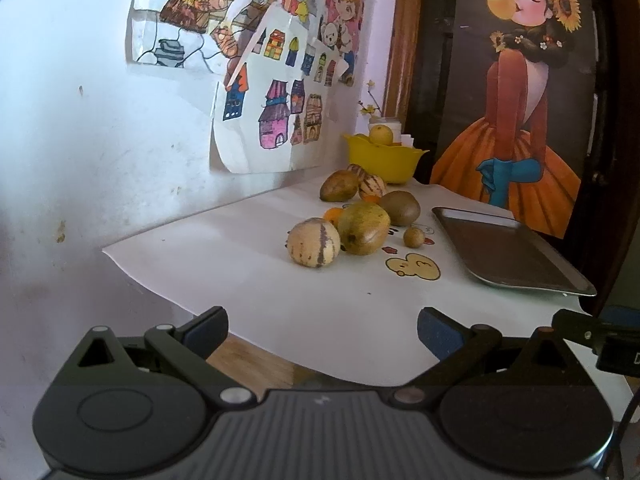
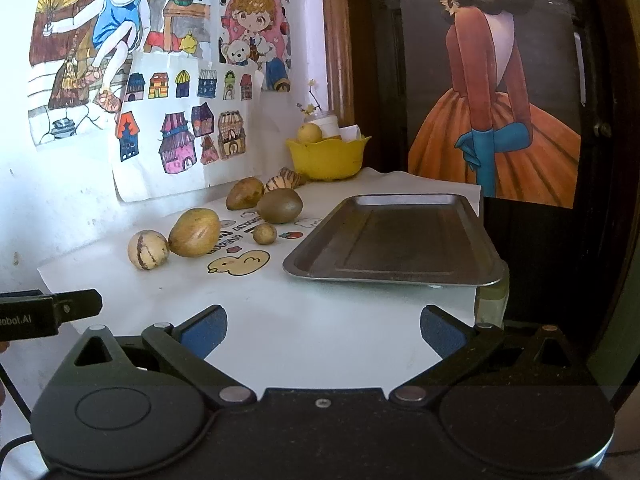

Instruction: Organize fruits

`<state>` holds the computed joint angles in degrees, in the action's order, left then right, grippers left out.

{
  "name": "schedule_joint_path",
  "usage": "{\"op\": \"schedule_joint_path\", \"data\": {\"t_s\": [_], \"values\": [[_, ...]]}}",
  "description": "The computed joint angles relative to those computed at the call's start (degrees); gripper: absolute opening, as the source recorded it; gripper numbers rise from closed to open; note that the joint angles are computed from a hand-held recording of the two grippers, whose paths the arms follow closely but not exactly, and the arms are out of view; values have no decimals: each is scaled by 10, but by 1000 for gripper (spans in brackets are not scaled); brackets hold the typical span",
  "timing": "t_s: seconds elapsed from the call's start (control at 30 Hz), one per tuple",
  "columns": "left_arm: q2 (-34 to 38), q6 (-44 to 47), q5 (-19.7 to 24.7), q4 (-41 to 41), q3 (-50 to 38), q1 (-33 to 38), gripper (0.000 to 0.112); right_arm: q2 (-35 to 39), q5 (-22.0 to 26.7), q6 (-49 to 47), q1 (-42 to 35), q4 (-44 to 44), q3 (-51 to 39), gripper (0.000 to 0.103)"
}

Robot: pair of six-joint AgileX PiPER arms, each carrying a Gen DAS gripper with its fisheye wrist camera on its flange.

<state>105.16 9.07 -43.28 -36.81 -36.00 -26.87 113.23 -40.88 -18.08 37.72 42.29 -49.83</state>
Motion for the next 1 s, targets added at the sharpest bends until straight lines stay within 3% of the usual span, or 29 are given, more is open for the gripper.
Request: {"op": "schedule_joint_path", "data": {"t_s": [0.23,0.6,0.8,1.0], "values": [[0,5,43,28,-23,40,103,-3,50,-68,-15,18,-39,103],[14,-12,112,159,-82,127,103,21,194,-238,-71,-9,-163,103],[32,-36,151,240,-127,161,103,50,298,-265,-108,-53,-243,103],[55,-26,199,275,-186,170,103,110,452,-323,-141,-60,-384,103]]}}
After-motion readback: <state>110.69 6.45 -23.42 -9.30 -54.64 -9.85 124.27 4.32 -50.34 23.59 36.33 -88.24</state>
